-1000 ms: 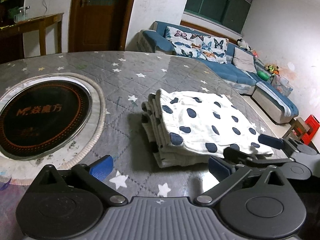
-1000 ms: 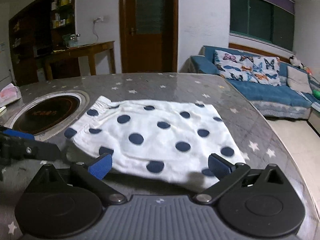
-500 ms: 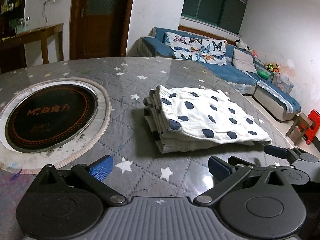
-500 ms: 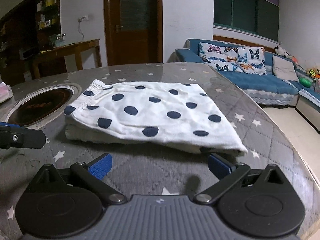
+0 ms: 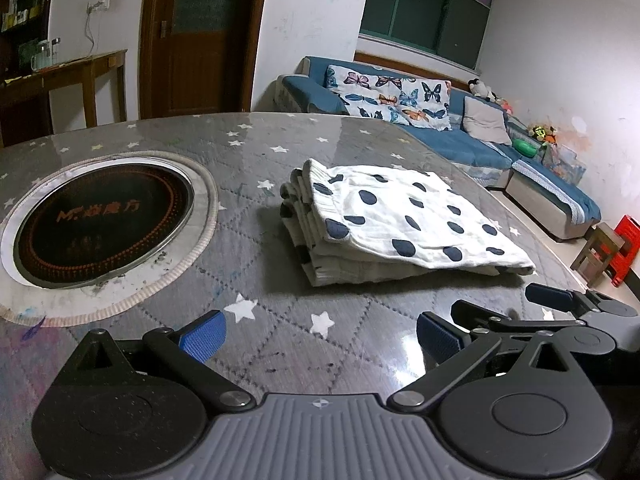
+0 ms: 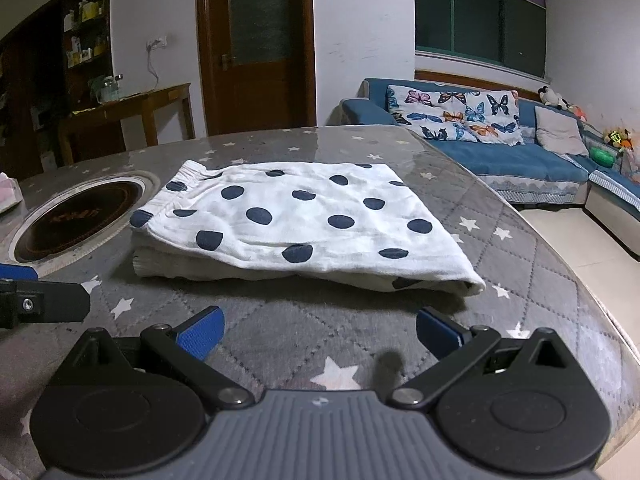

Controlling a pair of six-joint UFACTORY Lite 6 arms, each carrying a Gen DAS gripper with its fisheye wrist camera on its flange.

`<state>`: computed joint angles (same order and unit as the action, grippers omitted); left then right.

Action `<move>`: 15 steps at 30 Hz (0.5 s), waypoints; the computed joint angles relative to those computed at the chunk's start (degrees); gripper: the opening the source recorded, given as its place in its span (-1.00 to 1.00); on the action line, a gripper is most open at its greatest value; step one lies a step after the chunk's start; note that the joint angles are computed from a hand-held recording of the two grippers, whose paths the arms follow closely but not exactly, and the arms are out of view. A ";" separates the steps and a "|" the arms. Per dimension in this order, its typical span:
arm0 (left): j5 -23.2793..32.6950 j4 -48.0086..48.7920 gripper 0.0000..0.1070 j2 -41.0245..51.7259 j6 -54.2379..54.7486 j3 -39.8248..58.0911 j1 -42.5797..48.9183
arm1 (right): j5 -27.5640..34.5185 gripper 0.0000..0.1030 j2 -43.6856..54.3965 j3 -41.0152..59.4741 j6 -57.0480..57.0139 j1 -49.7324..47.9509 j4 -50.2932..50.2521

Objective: Fold clothes

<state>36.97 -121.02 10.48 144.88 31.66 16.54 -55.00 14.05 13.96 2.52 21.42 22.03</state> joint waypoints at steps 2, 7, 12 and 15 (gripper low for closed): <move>0.29 -0.04 0.93 -0.51 0.38 -0.70 0.27 | -0.27 1.00 -0.24 -0.38 0.37 0.42 0.31; 0.82 0.06 0.93 -1.77 0.93 -2.12 0.84 | -0.78 1.00 -1.16 -1.47 0.97 1.65 0.91; 1.39 0.24 0.93 -3.14 1.41 -3.61 1.28 | -1.17 1.00 -1.68 -2.10 1.14 3.03 1.96; 1.69 0.40 0.93 -4.13 1.58 -4.54 1.50 | -1.47 1.00 -2.02 -2.70 1.59 3.67 2.38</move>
